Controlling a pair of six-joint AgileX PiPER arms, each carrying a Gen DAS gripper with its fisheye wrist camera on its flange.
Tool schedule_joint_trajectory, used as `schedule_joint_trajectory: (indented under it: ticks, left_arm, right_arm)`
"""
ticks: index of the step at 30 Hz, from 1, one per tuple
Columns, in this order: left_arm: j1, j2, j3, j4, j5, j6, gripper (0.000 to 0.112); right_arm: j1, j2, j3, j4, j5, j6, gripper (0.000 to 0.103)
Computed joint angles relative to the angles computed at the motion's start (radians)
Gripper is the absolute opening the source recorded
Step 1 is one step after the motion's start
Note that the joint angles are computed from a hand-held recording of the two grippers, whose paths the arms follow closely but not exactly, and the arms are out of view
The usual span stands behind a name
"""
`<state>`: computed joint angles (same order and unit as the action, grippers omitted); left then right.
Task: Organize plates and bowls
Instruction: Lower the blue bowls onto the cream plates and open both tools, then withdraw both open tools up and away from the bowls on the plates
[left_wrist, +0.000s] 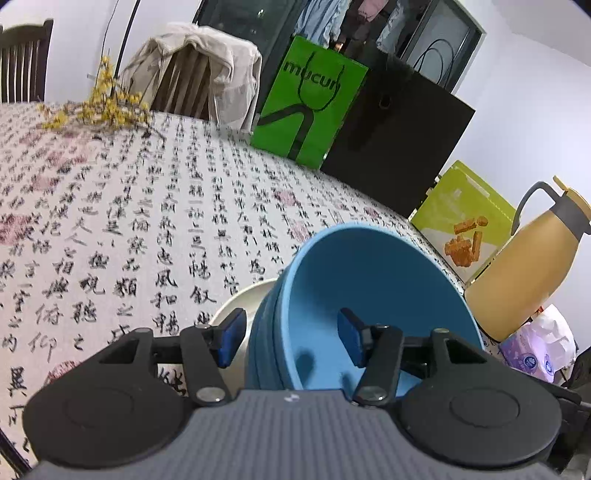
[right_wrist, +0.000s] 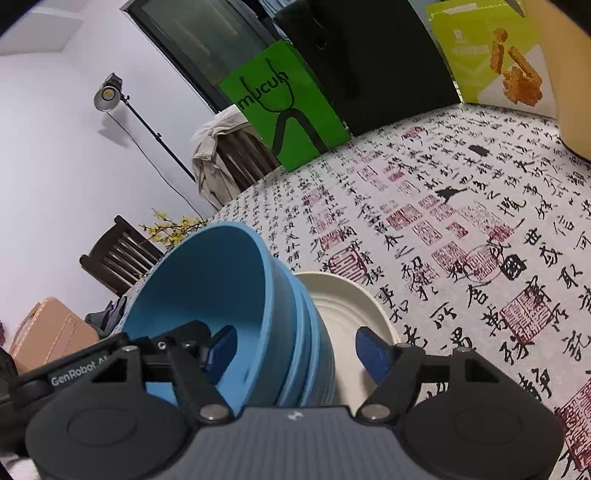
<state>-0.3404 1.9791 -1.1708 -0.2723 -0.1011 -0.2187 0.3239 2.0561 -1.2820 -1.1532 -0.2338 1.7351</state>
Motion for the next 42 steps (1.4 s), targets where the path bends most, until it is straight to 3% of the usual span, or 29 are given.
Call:
schedule_joint_trajectory:
  ticks: [4, 7, 9, 12, 25, 31, 42]
  left_arm:
    - [-0.014, -0.028, 0.043, -0.159, -0.061, 0.171, 0.074]
    - [-0.037, -0.057, 0.100, -0.266, -0.153, 0.297, 0.085]
    - [-0.043, -0.077, 0.139, -0.238, -0.204, 0.274, 0.091]
    - [-0.042, -0.103, 0.196, -0.154, -0.274, 0.196, 0.102]
    - [-0.164, -0.196, 0.447, -0.334, -0.678, 0.389, 0.103]
    - [-0.224, -0.229, 0.556, -0.361, -0.809, 0.402, 0.103]
    - [-0.390, -0.217, 0.733, -0.496, -1.071, 0.384, 0.103]
  right_arm:
    - [0.004, -0.022, 0.036, 0.184, -0.019, -0.204, 0.085]
    - [-0.006, -0.038, 0.071, 0.289, -0.074, -0.322, 0.086]
    - [-0.007, -0.051, 0.100, 0.374, -0.103, -0.418, 0.089]
    - [-0.002, -0.072, 0.151, 0.531, -0.152, -0.600, 0.103]
    - [0.059, -0.167, 0.376, 0.991, -0.386, -1.177, 0.103]
    - [0.101, -0.218, 0.512, 1.100, -0.556, -1.347, 0.103]
    - [0.214, -0.302, 0.737, 1.281, -0.774, -1.573, 0.103]
